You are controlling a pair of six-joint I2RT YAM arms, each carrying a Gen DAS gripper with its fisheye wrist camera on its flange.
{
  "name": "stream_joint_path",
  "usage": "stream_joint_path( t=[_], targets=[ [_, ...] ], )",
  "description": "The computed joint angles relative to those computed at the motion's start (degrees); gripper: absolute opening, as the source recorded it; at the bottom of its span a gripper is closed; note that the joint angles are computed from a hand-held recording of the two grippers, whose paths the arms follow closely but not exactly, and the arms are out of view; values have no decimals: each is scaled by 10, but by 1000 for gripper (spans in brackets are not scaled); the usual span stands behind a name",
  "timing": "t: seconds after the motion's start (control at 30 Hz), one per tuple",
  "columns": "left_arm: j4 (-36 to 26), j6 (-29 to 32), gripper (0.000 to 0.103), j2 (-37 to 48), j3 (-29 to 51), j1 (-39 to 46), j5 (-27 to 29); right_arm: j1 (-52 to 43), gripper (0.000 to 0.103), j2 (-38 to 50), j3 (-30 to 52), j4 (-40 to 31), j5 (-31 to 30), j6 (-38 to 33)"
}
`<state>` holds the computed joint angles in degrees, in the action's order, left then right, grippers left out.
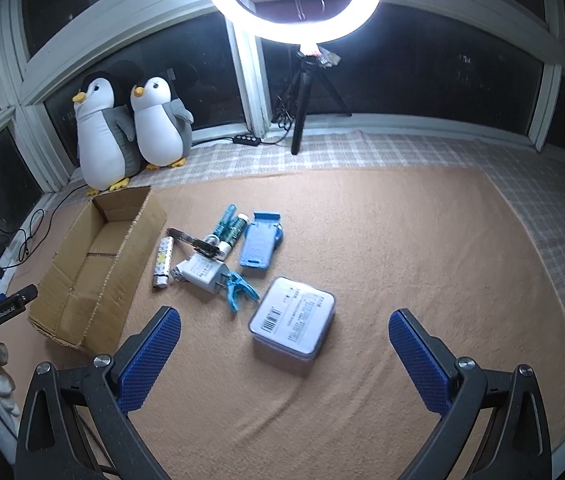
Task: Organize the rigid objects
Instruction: 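Lower the left tool onto the cardboard box rim while the right tool moves toward the tin box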
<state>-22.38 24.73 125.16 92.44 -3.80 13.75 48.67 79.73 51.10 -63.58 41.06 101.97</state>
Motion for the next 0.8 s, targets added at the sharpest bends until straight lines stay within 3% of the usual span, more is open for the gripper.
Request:
stream_joint_path(
  t=[0.07, 0.37, 0.6, 0.8],
  targets=[
    [-3, -2, 89, 21, 19, -2, -5, -1, 103, -11, -15, 0, -6, 6],
    [-20, -3, 66, 93, 85, -14, -36, -35, 103, -97, -106, 31, -46, -13],
    [-28, 1, 46, 117, 104, -18, -44, -120, 103, -152, -176, 159, -119, -89],
    [-33, 7, 37, 123, 110, -19, -35, -211, 103, -99, -175, 238, -184, -152]
  ],
)
